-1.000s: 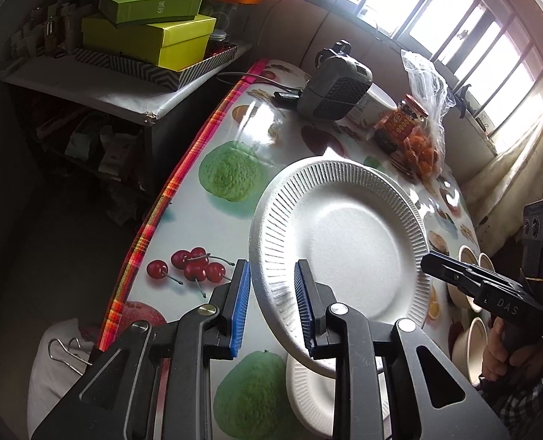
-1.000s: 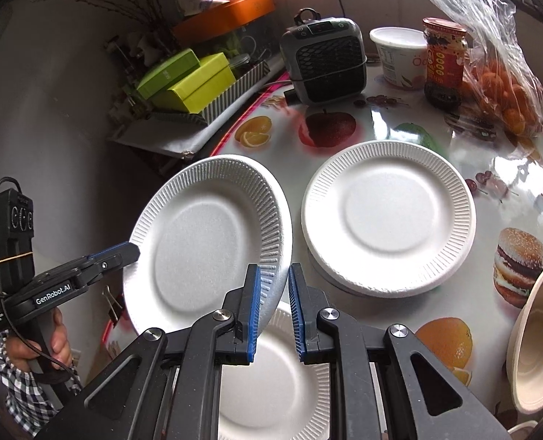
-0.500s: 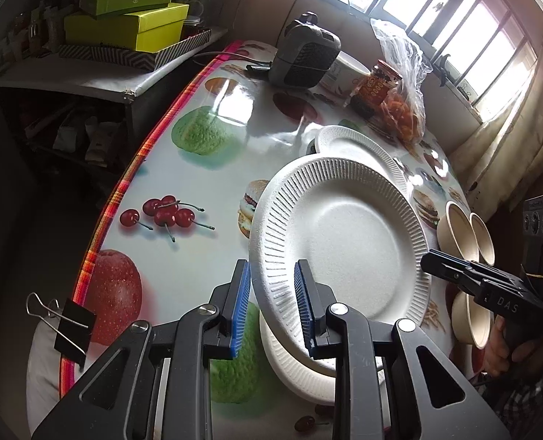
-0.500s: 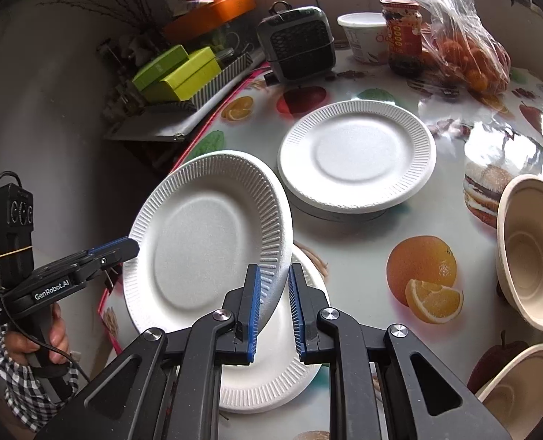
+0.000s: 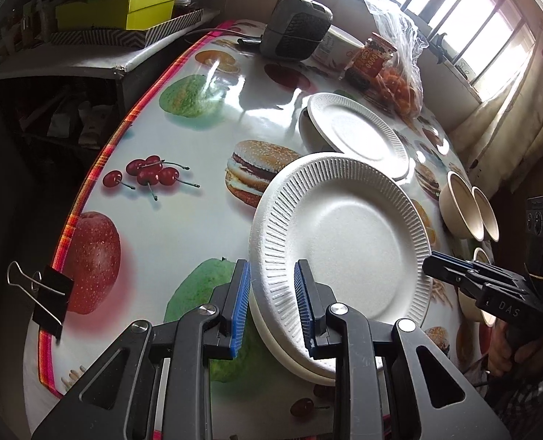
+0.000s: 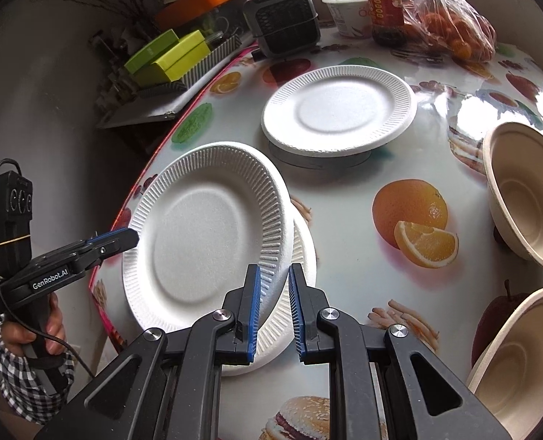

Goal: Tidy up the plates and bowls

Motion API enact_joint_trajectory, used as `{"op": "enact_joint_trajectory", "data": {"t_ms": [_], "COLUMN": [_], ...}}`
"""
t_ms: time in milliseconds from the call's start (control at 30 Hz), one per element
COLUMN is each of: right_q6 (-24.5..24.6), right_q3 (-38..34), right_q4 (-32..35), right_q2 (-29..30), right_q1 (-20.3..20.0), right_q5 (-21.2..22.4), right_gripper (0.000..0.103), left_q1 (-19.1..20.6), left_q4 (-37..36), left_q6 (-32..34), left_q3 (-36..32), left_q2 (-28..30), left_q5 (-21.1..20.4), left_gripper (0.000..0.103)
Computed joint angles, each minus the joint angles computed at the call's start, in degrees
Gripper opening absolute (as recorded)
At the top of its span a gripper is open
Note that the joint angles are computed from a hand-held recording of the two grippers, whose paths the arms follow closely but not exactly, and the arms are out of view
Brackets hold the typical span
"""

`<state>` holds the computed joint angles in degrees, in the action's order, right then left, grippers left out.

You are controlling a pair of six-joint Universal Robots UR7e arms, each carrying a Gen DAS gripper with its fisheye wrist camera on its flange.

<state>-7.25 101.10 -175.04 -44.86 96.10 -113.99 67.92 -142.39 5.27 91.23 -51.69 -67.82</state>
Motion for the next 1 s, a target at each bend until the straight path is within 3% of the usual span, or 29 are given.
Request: {"op": "enact_joint_trajectory", "data": {"t_ms": [1000], "right_q6": [-0.52], "right_q3": [0.0], "right_q4": [0.44], "right_q2": [1.61], "right_q1": [-0.16], "right_q5": [-3.27], "right_gripper": [0.017], "left_q1": [0.1], "left_q4": [2.02], "left_q6": [-0.76], "left_q3": [0.43], "left_q2": [0.84], "left_q5": [1.83], "left_gripper": [0.026]}}
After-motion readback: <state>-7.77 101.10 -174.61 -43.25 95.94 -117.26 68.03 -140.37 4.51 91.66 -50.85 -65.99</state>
